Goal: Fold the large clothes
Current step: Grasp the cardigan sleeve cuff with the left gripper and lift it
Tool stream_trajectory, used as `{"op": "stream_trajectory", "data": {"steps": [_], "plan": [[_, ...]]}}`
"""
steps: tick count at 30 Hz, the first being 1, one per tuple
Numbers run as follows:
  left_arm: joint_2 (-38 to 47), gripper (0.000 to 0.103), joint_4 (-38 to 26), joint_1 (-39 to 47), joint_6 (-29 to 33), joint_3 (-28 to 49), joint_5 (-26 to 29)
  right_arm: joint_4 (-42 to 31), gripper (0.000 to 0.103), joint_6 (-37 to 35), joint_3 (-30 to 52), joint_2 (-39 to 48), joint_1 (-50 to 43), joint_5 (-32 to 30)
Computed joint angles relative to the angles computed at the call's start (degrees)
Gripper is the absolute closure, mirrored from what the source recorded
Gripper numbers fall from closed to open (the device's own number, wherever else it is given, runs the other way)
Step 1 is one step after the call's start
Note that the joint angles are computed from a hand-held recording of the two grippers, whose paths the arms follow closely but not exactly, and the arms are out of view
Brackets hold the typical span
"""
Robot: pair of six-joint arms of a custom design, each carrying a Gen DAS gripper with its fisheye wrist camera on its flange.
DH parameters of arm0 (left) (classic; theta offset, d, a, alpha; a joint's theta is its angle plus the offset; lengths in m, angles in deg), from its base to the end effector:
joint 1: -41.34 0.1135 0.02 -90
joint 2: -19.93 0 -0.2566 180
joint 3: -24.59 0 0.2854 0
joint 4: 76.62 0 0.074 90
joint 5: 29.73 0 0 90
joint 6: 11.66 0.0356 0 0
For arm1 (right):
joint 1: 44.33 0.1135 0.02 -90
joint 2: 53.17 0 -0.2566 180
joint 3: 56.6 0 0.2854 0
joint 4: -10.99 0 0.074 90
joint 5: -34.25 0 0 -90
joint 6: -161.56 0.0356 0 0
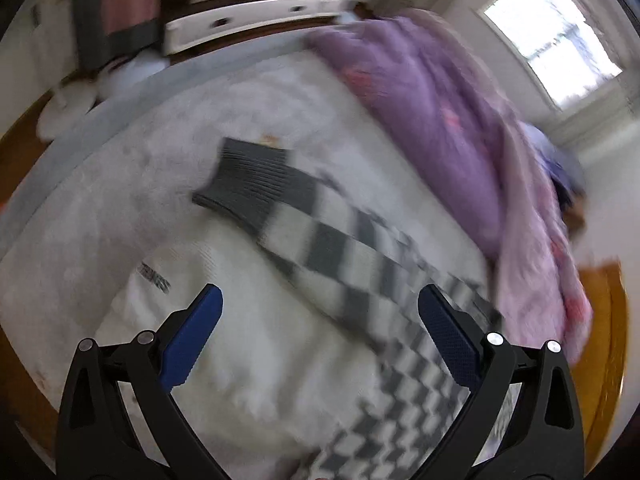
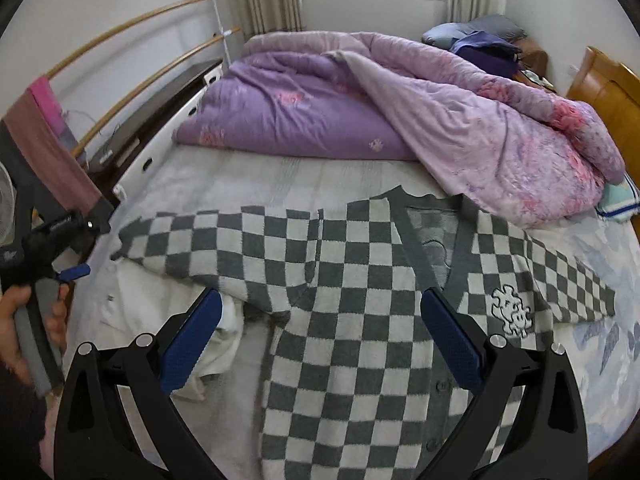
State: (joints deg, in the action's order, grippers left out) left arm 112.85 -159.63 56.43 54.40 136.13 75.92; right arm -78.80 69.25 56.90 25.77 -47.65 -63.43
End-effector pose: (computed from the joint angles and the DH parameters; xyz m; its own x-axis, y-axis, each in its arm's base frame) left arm 0.3408 0.0819 0.3632 -0.7397 -0.6041 -0.2963 -0.4795 0.7822 -0.3977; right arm 0.2680 -0.0108 0.4375 -0.8186 0.0075 -0.5742 -0.0517 0.9949 0.0867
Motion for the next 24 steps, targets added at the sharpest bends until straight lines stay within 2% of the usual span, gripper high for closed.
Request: {"op": "stream_trajectory", "data": {"steps": [5,7,10,11,15,16,17,18,20,21,22,24], "plan": [[5.2,0.005,6.1,2.7,-3.5,-2.4,-1.7,6.1,0.008,-0.7,-6.8,2.0,-0.4,-0.5],[6.3,0.005,7.9,3.4,-3.7,-2.8,-0.9,8.7,0.008,-0.9,-9.8,3.5,-0.8,-0.7],[8.0,0.009,9.8,3.4,-3.2,-3.0,-3.4,11.0,0.008,-0.2,-11.6,6.2,-1.3,-1.6],[8.8,0.022,10.1,3.7,-3.5,-2.9,-3.6,11.7,0.008,0.1,-12.0,6.9,-1.7,-2.1],[10.4,0.031,12.5,4.9,-5.0,-3.0,-1.6,14.6,0.008,-0.4,-13.0,9.3,-2.3,-2.6],[10.0,0.037,13.8,5.1,-5.7,-4.0,-1.4,16.0,0.008,-0.5,-13.5,10.0,-2.6,-2.7],[9.2,0.050,15.6,5.1,-5.9,-5.2,-0.8,17.0,0.008,-0.7,-13.9,10.6,-2.6,-2.7],[8.8,0.058,17.0,4.8,-5.8,-5.8,-0.4,18.1,0.010,-1.0,-14.5,11.3,-2.7,-2.8],[8.0,0.093,17.4,3.6,-3.2,-5.4,-2.8,19.1,0.038,-1.3,-14.3,14.9,-2.7,-3.2],[8.1,0.093,17.2,3.4,-2.3,-4.7,-3.3,19.0,0.046,-1.2,-13.7,17.2,-2.6,-3.4],[8.0,0.093,16.7,3.5,-1.8,-3.8,-2.6,19.3,0.062,-1.0,-13.5,18.7,-2.6,-3.9],[7.3,0.094,15.6,4.0,-1.8,-2.4,-0.5,20.8,0.071,-0.8,-13.9,21.6,-2.6,-6.7]]}}
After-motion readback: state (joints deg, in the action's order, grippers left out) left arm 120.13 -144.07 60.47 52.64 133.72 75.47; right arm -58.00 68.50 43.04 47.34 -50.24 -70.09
